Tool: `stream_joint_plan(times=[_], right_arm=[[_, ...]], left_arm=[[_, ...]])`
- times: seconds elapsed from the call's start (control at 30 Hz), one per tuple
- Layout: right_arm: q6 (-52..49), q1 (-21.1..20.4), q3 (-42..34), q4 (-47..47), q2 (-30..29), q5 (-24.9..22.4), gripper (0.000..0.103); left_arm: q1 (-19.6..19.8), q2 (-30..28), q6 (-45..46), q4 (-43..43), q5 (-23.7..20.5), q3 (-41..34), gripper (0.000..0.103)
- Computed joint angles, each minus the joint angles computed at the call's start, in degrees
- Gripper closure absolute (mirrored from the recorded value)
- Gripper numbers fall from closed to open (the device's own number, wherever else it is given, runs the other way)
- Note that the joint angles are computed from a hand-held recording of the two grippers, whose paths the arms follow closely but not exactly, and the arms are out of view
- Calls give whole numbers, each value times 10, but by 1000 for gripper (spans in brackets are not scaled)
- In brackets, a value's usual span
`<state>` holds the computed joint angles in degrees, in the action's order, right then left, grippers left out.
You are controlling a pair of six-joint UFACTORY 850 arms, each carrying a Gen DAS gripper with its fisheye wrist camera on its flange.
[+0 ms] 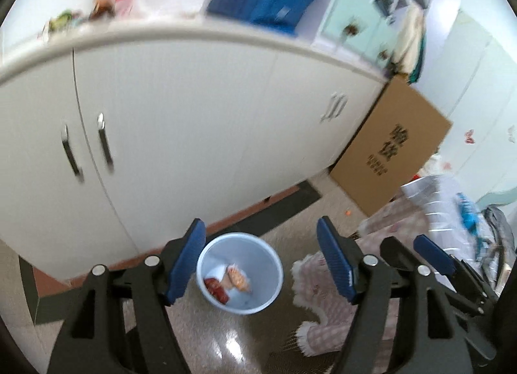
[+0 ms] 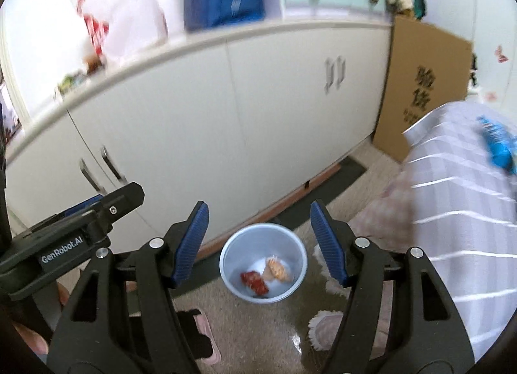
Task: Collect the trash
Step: 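Grasp the white paper bag with the right tool while the left grasps a blue wrapper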
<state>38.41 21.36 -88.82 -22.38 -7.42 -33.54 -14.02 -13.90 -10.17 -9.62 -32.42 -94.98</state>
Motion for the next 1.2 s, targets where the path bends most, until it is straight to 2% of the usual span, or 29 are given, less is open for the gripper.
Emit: stream_joint_plan(times=[0.1,0.23,0.33,0.47,0.57,0.7,0.8,0.9,0.97,1.0,1.03,1.13,1.2], right_arm=[[42,-5,26,-47,46,-6,36],[86,-25,69,-100,112,-24,35],[120,-49,111,-153,167,-55,33],[135,-84,146,-211,210,-112,28],[118,-115,157,-233,216,-147,27],[42,-169,152,-203,195,-154,27],[-11,-191,150,-192,178,-149,27],[-19,-200,157,-218,175,-131,29],[-32,-214,158,-209,175,-114,52],[-42,-223,159,-194,179,-103,56],[-46,-232,162,-184,185,-93,72],[-45,-264,174,-152,204,-55,86],[-47,-290,185,-125,222,-23,91]], left_arm=[[-17,15,18,-14,1,-7,31],[-54,14,72,-68,-23,-33,31],[-87,6,108,-109,-41,-50,31],[-142,-15,84,-61,-53,-82,31],[-171,-39,84,-47,-73,-115,31],[-201,-65,76,-17,-94,-146,31],[-217,-89,66,2,-113,-177,31],[-227,-113,62,17,-127,-206,31],[-233,-130,60,25,-138,-227,31],[-235,-137,62,24,-141,-236,31],[-237,-145,62,23,-146,-246,31],[-244,-173,60,23,-163,-284,31],[-249,-196,61,22,-173,-315,31]])
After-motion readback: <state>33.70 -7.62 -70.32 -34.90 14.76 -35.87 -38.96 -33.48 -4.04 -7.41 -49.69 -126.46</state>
